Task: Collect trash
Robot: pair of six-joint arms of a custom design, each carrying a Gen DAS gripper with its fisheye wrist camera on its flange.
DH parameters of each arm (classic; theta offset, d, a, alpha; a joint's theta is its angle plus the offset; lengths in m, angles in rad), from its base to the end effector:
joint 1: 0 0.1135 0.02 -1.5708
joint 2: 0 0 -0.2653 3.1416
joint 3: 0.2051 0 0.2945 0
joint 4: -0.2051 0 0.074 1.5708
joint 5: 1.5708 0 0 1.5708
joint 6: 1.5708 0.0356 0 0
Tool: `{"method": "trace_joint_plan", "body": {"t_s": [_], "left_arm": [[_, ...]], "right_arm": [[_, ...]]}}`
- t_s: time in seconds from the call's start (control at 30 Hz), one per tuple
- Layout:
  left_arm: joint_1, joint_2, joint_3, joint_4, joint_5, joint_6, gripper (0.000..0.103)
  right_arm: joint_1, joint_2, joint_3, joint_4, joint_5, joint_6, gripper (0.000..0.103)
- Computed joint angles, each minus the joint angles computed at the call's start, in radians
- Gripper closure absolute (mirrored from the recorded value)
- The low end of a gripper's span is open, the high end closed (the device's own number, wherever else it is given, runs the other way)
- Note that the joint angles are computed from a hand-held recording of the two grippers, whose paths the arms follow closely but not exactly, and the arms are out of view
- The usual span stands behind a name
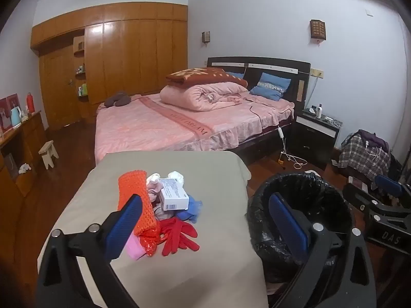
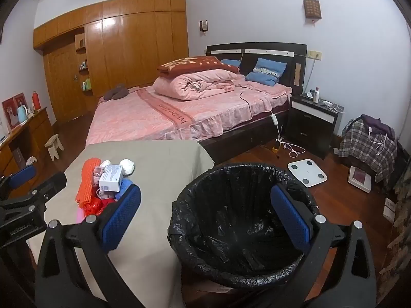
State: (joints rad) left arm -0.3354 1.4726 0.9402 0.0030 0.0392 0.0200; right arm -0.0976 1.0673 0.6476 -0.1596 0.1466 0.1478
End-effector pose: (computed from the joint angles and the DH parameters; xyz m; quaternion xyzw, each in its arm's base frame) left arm 0.3465 -0.1223 0.2275 0.1629 0.8519 -0.0949 0.4885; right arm 0.2693 -0.0316 0.2234 0.1420 0.8664 -0.0525 0.4759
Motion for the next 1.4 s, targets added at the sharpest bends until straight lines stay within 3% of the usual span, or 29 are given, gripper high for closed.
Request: {"method": "trace_joint_plan", "body": {"t_s": [0.27, 0.33, 0.47, 0.53, 1.4], "left_arm": [[0.065, 0.002, 0.007, 0.003, 0.073, 0.017, 0.006], [0.032, -0.008, 0.005, -0.01, 0.024, 0.009, 0.006], [0.057, -0.006, 0.012, -0.015, 0.048, 0.021, 0.006], [-0.003, -0.018, 0.004, -0.014, -0.021, 0.001, 0.006], [-0.003, -0.023, 0.007, -0.015, -0.025, 0.003, 0.006]], "right_arm": [[0.001, 0.002, 0.0, 0.002, 0.002, 0.0, 0.005], [0.001, 0.004, 0.001, 0.002, 0.002, -0.002, 0.005], [0.002, 0.001, 0.001, -0.001, 0.003, 0.0, 0.005], [0.002, 0.001, 0.002, 0.001, 0.004, -0.002, 0.005], [-0.001, -0.005, -0.001, -0.002, 0.002, -0.003, 0.005]]}}
